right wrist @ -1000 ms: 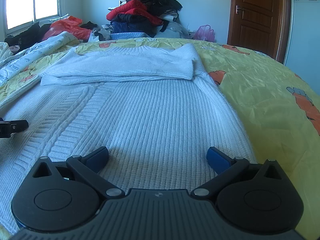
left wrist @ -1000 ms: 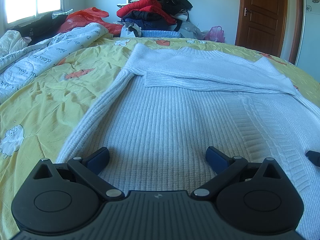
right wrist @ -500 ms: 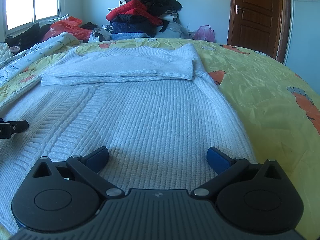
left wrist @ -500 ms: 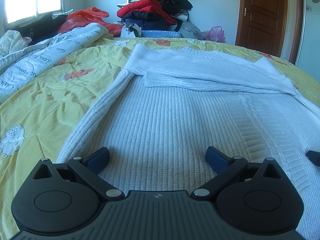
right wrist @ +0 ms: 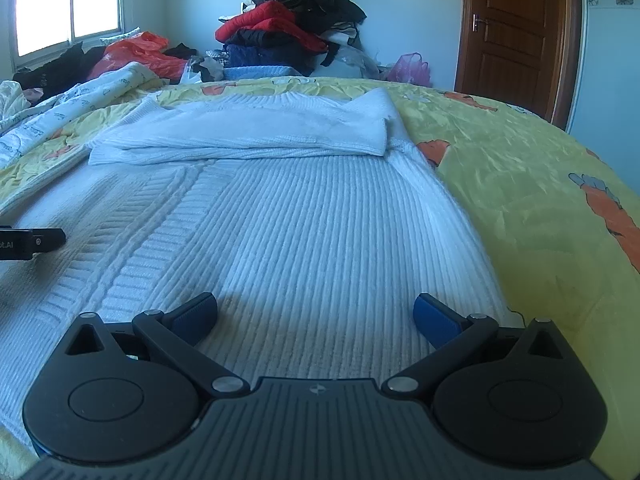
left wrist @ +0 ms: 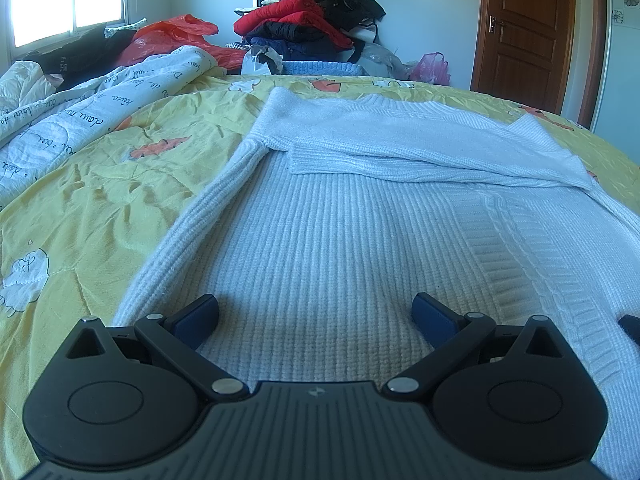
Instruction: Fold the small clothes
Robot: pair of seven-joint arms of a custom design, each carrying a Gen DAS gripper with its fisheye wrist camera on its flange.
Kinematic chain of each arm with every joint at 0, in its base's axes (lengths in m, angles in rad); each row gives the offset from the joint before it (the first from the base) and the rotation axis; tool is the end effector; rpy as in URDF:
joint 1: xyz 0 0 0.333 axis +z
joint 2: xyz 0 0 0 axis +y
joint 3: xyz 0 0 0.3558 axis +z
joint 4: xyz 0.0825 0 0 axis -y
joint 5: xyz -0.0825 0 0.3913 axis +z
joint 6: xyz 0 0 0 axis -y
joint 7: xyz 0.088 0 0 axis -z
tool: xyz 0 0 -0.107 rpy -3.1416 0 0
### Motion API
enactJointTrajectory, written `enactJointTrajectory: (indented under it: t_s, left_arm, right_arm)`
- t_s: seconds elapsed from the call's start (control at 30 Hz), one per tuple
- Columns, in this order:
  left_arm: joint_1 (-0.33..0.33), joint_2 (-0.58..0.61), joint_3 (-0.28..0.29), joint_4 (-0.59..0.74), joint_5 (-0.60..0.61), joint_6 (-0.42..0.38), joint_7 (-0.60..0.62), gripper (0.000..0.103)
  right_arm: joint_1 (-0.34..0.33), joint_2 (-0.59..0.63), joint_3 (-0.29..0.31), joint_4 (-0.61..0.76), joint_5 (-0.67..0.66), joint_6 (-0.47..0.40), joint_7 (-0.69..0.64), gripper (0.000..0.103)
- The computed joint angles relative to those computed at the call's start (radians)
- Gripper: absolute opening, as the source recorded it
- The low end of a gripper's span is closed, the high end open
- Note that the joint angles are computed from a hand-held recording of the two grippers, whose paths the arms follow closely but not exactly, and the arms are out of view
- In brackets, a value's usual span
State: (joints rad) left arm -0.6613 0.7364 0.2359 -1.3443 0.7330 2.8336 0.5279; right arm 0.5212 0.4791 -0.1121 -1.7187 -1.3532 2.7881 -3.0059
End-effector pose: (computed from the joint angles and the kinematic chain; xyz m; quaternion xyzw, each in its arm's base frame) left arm 0.6972 -0.4185 0.3978 -0.5922 0.6747 -0.3200 0.3029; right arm 0.6324 0.3350 0.3786 -0.6039 0.6563 -0.3236 0.3160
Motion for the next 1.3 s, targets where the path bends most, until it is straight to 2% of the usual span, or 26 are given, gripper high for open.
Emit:
enactJointTrajectory:
  t_s: [0.6, 1.3]
  left_arm:
    - [-0.008, -0.006, 0.009, -0.008, 0.017, -0.004, -0.021, 0.103]
    - [0.002, -0.010, -0.008, -0.009, 0.040, -0.011, -0.038, 0.103]
  right_arm:
    - [0.001, 0.000, -0.001, 0.000, 0.000, 0.001, 0.001, 0.101]
    - [0.001, 0.001, -0.001, 0.000, 0.003, 0.001, -0.002, 0.101]
